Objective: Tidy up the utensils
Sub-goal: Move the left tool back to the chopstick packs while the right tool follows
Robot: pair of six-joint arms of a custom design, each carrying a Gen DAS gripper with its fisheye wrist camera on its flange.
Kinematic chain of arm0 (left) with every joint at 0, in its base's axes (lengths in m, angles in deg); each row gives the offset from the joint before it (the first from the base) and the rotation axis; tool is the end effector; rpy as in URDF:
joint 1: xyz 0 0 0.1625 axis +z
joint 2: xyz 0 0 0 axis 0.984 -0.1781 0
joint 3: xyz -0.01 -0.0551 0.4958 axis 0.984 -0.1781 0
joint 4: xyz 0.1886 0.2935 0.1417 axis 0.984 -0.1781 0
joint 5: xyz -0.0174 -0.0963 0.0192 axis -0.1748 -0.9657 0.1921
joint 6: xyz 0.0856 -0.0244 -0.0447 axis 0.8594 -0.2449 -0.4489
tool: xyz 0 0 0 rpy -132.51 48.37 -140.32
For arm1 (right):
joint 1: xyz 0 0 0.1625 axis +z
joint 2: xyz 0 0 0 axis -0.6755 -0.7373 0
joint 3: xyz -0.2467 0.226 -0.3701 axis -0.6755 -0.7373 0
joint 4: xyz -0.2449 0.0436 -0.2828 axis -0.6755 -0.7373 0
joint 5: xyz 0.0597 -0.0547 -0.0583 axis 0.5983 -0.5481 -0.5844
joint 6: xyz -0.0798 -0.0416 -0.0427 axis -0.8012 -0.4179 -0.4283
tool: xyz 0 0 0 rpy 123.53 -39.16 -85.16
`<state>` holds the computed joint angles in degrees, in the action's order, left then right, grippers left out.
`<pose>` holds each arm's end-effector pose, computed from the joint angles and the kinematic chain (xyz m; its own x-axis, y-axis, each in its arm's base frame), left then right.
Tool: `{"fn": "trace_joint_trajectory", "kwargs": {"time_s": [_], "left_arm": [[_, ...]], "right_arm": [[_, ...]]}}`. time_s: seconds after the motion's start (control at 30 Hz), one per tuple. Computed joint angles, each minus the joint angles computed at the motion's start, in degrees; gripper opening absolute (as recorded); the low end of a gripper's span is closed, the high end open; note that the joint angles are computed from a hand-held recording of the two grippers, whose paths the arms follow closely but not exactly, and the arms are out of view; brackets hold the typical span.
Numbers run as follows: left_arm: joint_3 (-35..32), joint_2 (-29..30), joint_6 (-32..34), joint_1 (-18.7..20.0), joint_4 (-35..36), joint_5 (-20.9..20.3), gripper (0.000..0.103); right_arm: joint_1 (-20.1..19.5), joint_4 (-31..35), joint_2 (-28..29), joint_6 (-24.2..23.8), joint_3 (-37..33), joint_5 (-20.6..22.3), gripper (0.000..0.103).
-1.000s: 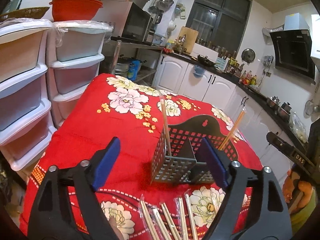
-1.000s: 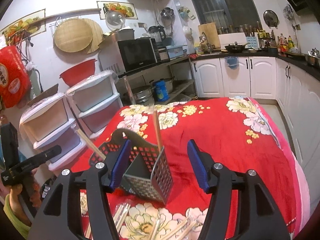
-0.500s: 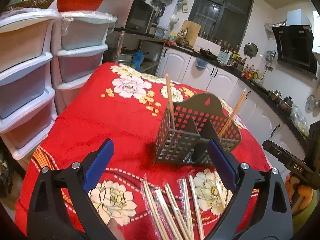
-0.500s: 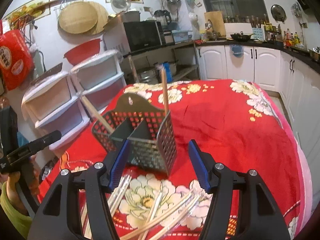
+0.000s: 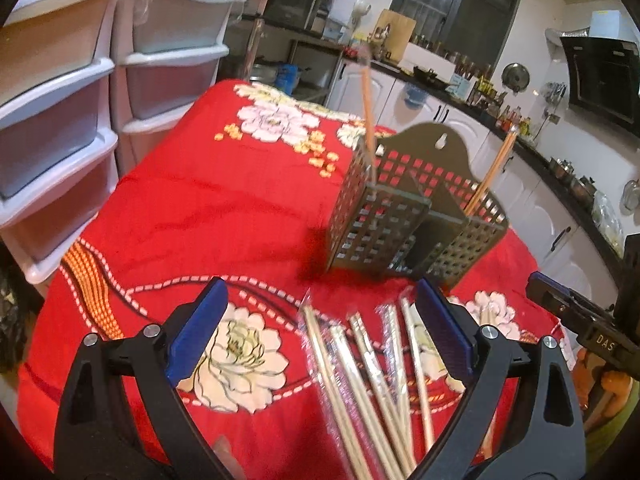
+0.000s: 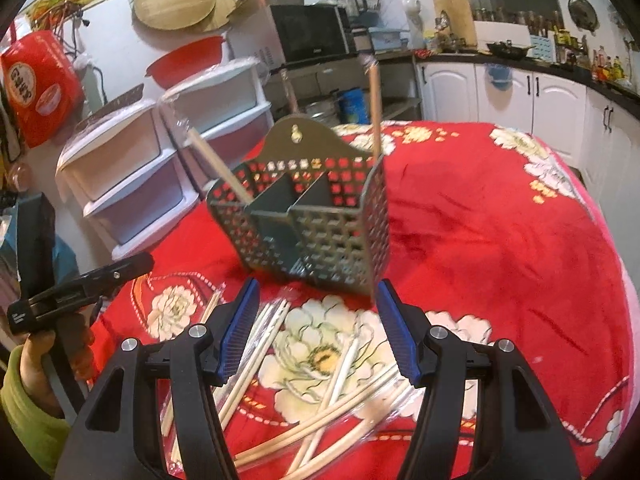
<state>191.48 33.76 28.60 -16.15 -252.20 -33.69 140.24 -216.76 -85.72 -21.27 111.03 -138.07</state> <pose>-0.0955 -0.6009 0.2078 -0.8600 0.2148 -0.4629 0.4711 0.6826 -0.5586 0.1856 -0.5813 0.1313 -0.8341 -0.2360 0.4986 -0.5208 0.6347 -0.5710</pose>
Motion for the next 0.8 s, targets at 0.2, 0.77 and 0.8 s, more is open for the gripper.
{"fn": "trace_joint_trajectory", "kwargs": {"time_s": [0.2, 0.77, 0.8], "left_arm": [[-0.4, 0.0, -2.9, 1.8, 4.4, -0.5, 0.07], [-8.6, 2.6, -8.8, 5.4, 22.1, -5.1, 0.02], [-9.0, 2.8, -9.1, 5.5, 22.7, -5.0, 0.02]], "right_arm": [[0.1, 2.8, 1.6, 0.5, -0.9, 0.1, 0.058], [0.2, 18.9, 5.9, 3.3, -9.6, -2.3, 0.035], [0.2, 19.7, 6.2, 3.5, -10.4, -2.7, 0.034]]}}
